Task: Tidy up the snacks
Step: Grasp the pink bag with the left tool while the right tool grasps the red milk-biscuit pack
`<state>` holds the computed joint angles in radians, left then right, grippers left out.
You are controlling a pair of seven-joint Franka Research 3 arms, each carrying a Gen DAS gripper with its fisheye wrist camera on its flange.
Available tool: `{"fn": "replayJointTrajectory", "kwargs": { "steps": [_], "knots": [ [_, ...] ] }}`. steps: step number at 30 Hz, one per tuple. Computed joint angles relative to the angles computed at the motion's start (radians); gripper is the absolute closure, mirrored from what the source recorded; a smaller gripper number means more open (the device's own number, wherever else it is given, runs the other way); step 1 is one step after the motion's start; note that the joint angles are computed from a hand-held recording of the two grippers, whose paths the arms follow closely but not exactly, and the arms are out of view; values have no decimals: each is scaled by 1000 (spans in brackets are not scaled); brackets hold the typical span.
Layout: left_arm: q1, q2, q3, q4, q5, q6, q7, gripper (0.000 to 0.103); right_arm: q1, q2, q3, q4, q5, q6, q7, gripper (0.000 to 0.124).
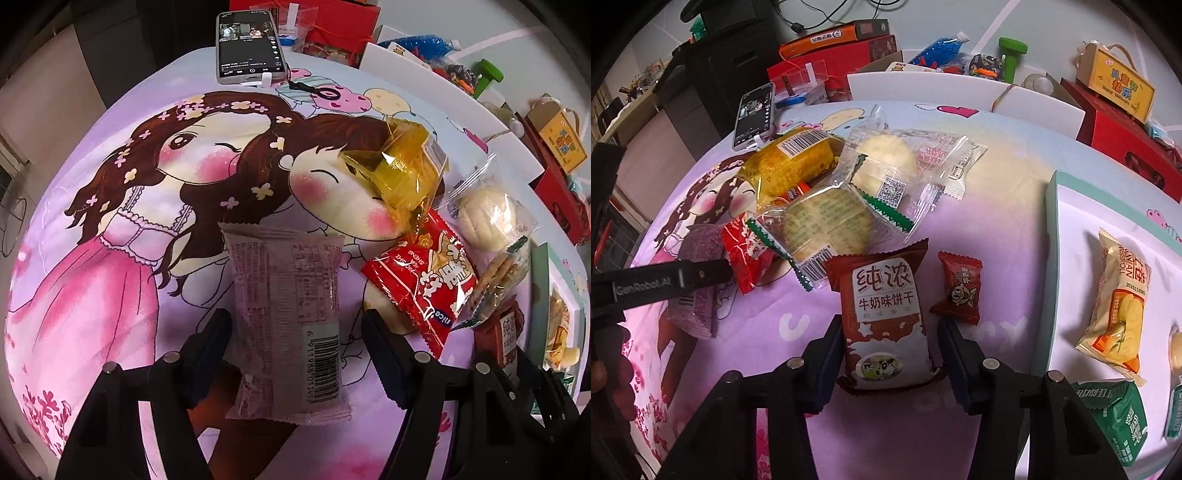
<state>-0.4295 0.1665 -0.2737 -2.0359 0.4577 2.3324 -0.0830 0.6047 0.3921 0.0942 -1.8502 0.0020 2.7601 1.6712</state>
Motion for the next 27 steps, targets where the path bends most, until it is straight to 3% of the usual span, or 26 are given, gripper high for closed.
{"fn": "replayJointTrajectory", "kwargs": {
  "steps": [7,22,27],
  "knots": [
    [-4,1,1,7,8,-22,0,54,-17,3,20,0,39,4,-34,79],
    [-13,23,2,42,20,-59,22,58,30,2,-28,-9,-50,20,23,80],
    [-18,25,3,59,36,-63,22,60,12,-5,-12,-12,-27,18,24,81]
  ]
}}
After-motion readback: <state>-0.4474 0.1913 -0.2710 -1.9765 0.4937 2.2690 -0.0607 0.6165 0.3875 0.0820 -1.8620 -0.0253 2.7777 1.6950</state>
